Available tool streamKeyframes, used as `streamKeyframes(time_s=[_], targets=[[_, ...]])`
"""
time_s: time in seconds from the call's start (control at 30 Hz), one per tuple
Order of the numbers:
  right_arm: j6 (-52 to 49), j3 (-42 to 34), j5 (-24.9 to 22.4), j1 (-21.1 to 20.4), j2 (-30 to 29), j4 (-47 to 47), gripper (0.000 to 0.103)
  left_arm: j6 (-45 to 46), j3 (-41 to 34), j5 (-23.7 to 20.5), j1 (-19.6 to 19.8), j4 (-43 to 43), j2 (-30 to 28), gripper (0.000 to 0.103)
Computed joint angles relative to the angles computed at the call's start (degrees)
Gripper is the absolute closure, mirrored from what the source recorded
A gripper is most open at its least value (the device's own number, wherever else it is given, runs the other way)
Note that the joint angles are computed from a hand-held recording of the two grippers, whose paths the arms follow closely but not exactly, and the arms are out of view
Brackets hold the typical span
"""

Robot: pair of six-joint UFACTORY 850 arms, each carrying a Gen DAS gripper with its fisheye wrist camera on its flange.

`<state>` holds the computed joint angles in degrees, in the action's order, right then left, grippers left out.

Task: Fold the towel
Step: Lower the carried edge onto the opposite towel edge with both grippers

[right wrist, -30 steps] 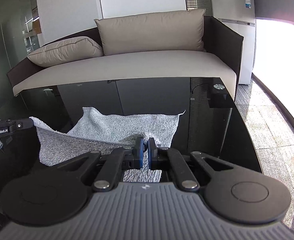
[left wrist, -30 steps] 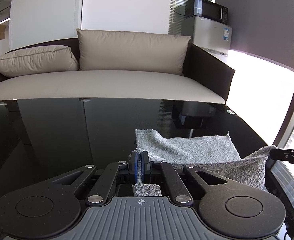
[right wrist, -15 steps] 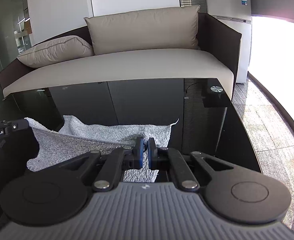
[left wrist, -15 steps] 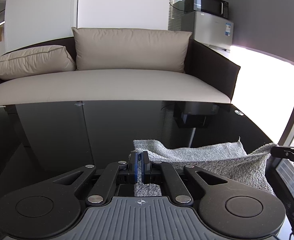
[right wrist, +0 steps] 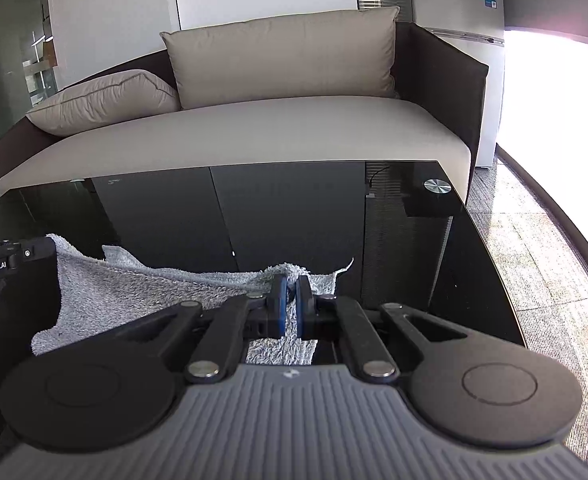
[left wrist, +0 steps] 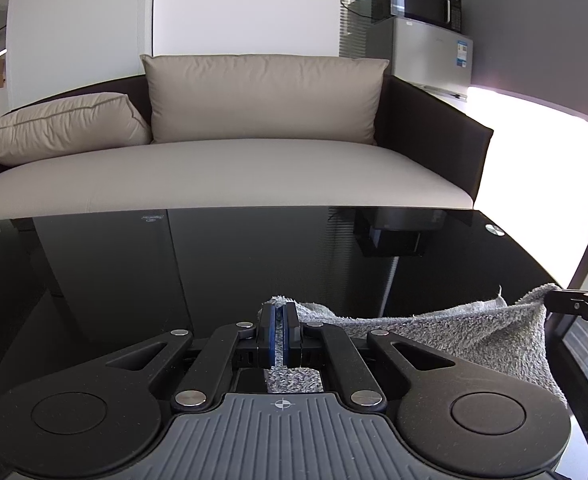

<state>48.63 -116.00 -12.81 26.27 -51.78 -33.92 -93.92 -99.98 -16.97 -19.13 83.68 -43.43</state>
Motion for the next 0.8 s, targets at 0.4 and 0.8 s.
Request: streamKeyframes(time_s=[0.4,0.8], targets=[[-10.3,-8.1,-3.4,-0.5,-5.2,9.5,0.099,12.4,-6.1,-0.2,0.7,-12.2,-4.2,0.100],[-15.4,-13.4,-6.1,-0.9,-8.7,14.5,0.099,21.1,-10.4,-1.2,1.1,-20.3,-7.3,0.100]])
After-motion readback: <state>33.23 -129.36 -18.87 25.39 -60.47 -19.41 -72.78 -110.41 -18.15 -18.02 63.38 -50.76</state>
